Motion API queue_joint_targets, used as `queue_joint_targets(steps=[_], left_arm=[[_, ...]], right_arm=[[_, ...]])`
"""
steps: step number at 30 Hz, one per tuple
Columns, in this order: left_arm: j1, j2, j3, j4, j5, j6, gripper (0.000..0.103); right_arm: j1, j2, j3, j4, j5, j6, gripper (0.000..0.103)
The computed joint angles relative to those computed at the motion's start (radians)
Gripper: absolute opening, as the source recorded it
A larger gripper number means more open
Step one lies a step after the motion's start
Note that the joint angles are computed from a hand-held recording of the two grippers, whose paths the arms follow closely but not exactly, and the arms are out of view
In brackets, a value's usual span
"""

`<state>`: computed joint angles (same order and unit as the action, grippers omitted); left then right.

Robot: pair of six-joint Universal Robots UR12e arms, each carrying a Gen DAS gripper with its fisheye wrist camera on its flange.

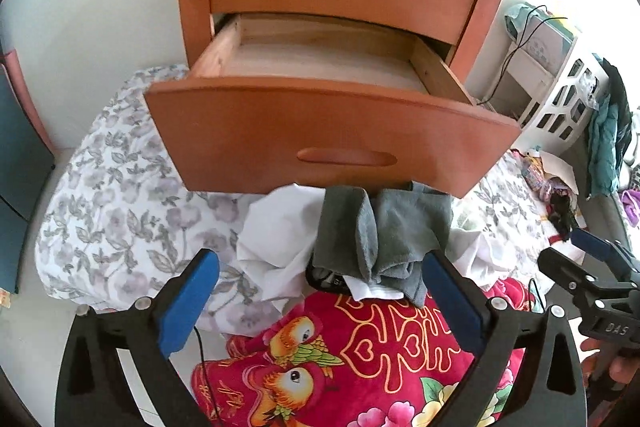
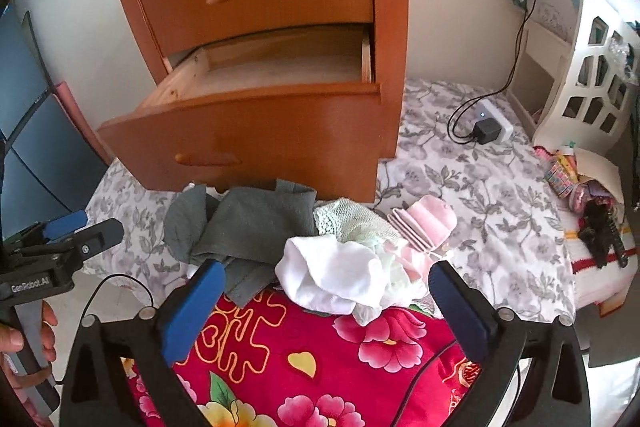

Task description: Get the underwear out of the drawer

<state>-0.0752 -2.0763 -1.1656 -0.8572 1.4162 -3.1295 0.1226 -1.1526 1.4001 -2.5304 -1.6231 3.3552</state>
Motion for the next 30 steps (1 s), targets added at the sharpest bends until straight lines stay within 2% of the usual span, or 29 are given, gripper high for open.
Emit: queue_joint_targets(steps=[8, 10, 14, 19, 25, 30], left_arm=[[-0.007, 0.023, -0.013, 0.051, 0.053, -0.006, 0.101], [-0.014, 0.025, -0.008, 0.039, 0.09, -0.015, 0.101], [-0.032, 0.036, -0.017, 0.067, 0.162, 0.029, 0.101], [-0.032, 0.056, -0.031, 0.081, 0.139, 0.028, 0.101], [-0.042, 0.06, -0.029, 0.077, 0.188, 0.015, 0.101], [-0.04, 0.064, -0.031, 0.074, 0.183, 0.006, 0.101]], right_arm=[[0.003, -0.029, 0.022, -0.049, -0.009, -0.002, 0.103], [0.004, -0.034, 0.025, -0.054, -0.011, -0.002, 0.103], [0.009, -0.046, 0.031, -0.068, -0.02, -0.008, 0.103], [0.013, -0.058, 0.039, -0.089, -0.026, -0.015, 0.103], [0.014, -0.07, 0.047, -0.104, -0.033, -0.016, 0.103], [0.016, -0.072, 0.049, -0.111, -0.039, -0.018, 0.103]])
